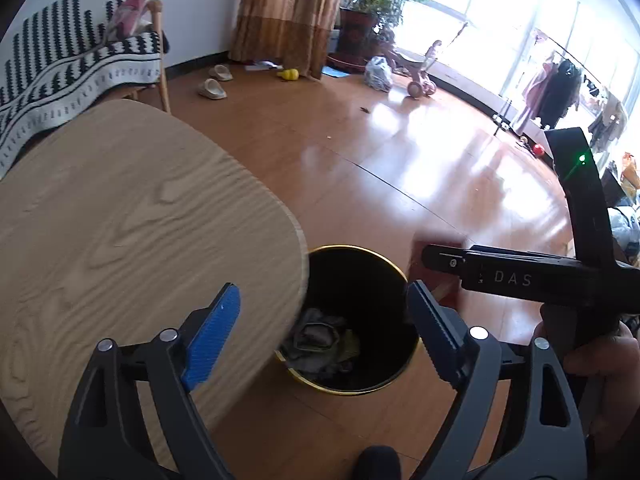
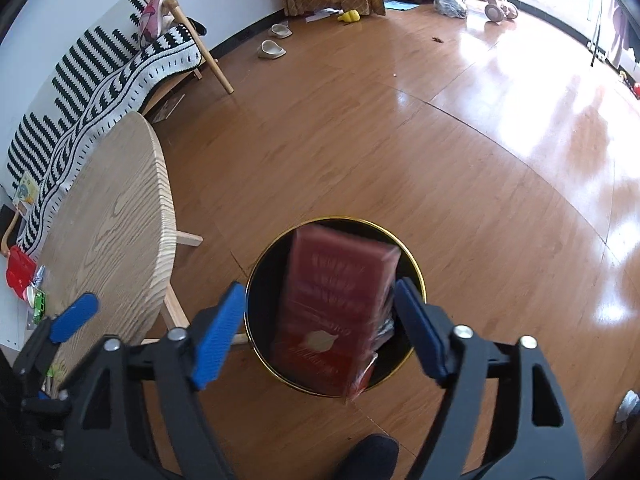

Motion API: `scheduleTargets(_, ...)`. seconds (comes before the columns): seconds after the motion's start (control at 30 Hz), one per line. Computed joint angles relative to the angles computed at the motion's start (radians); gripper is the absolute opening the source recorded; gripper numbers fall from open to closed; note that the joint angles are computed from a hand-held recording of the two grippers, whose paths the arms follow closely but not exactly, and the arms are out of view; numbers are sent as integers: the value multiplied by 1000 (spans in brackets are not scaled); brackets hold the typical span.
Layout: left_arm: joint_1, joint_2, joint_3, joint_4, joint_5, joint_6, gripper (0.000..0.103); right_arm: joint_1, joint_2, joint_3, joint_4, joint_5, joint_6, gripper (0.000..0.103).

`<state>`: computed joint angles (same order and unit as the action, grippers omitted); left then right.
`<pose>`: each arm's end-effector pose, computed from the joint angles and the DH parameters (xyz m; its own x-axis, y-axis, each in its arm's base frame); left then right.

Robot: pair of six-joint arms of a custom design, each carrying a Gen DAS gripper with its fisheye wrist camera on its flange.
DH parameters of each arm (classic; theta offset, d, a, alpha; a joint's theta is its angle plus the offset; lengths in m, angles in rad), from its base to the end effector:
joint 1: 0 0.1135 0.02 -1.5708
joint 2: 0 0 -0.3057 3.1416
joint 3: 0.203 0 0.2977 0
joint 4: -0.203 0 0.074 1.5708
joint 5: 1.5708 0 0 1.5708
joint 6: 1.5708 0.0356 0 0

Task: Collect trash
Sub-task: 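Carry the wrapper and red cigarette box over the bin and release both, then return both grippers to the table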

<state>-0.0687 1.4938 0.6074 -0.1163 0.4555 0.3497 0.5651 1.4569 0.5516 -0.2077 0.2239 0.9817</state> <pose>0.2826 -0.0351 0.1410 -0.6880 0.3558 -0.6325 0.5679 0.8066 -0.1640 0.2243 0.1329 0.1274 -0.7861 0.4615 -0.4112 0.3858 0.8861 0.2568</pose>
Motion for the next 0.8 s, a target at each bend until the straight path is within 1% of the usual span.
scheduleTargets(0.13, 75, -26, 15, -43, 16, 44, 88, 23, 30, 43, -8, 5, 10, 76)
scheduleTargets(0.27, 159, -52, 26, -81, 38, 98, 91, 68, 61, 106, -17, 24, 16, 80)
scheduleTargets(0.37, 246, -59, 55, -122, 50, 163, 92, 112, 110, 186, -13, 25, 17, 80)
scheduleTargets(0.43, 333, -54, 91, -167, 74, 214, 92, 141, 158, 254, -14, 26, 8, 81)
scheduleTargets(0.47, 362, -44, 111, -180, 83, 227, 92, 160, 189, 298, -18, 28, 0, 81)
scheduleTargets(0.57, 511, -4, 192, -235, 121, 282, 93, 218, 296, 446, -36, 29, -29, 82)
scheduleTargets(0.63, 599, 40, 256, -264, 137, 303, 93, 253, 381, 566, -55, 20, -61, 82)
scheduleTargets(0.7, 699, 109, 344, -291, 147, 319, 93, 294, 474, 702, -82, 11, -90, 82)
scheduleTargets(0.8, 809, 213, 474, -321, 151, 325, 93, 348, 608, 898, -129, -9, -133, 82)
